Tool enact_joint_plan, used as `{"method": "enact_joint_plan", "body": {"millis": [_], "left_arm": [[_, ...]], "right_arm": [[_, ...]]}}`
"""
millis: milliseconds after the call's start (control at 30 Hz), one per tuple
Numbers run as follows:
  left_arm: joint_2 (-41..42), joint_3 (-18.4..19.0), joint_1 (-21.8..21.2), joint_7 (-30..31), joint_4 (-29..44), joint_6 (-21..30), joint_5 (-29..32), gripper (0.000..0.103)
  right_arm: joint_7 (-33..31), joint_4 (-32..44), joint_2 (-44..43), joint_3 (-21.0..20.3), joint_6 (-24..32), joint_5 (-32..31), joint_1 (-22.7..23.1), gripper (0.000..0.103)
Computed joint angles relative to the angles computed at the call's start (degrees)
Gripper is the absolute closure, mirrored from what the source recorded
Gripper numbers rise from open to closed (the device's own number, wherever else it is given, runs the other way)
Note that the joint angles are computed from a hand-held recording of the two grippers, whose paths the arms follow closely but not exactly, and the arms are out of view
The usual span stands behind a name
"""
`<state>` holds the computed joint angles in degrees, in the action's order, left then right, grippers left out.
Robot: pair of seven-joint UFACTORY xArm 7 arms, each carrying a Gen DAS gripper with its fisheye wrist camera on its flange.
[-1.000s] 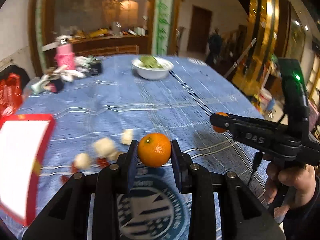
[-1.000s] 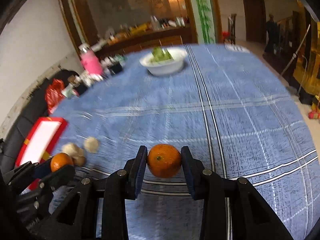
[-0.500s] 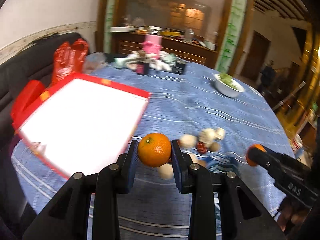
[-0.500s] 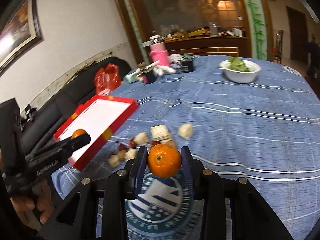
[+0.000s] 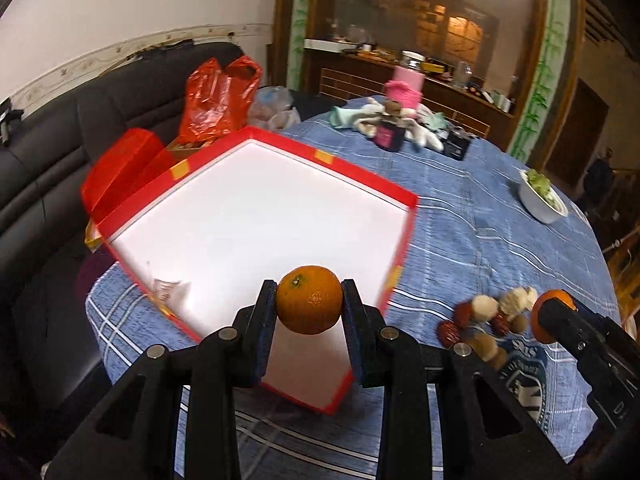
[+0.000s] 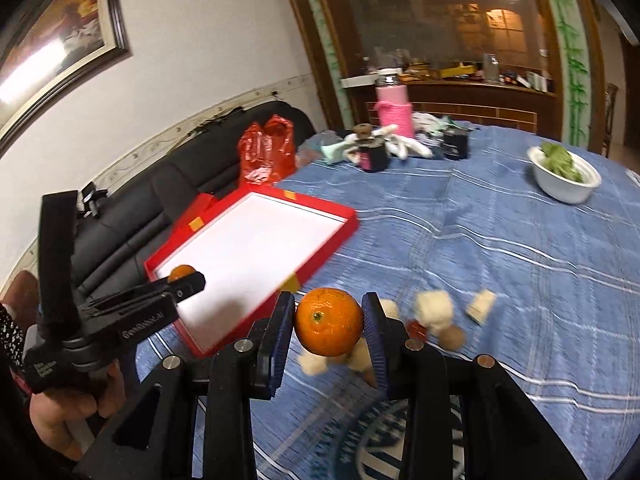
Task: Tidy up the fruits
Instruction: 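Carry the held oranges toward the red-rimmed white box with both tools, then lower the orange into the box and open the left tool while the right tool releases its orange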
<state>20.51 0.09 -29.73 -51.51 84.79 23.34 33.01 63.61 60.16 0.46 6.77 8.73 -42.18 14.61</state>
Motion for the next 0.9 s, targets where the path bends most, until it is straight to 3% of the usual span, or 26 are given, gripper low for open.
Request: {"method": "enact_joint_plan", "body": {"millis": [533, 900], "left_arm": [[2.26, 0.63, 2.24, 2.27, 2.27, 1.21, -4.09, 0.074], [5.80, 1.98, 2.56, 2.66, 7.69, 4.28, -4.58, 0.074]], "right_arm": [[-16.61, 14.01, 13.39, -3.53, 1.50, 15.40, 7.03, 0.068], [-30.59, 33.08, 27.83, -3.52, 8.42, 27.51, 8.89, 0.068]]}}
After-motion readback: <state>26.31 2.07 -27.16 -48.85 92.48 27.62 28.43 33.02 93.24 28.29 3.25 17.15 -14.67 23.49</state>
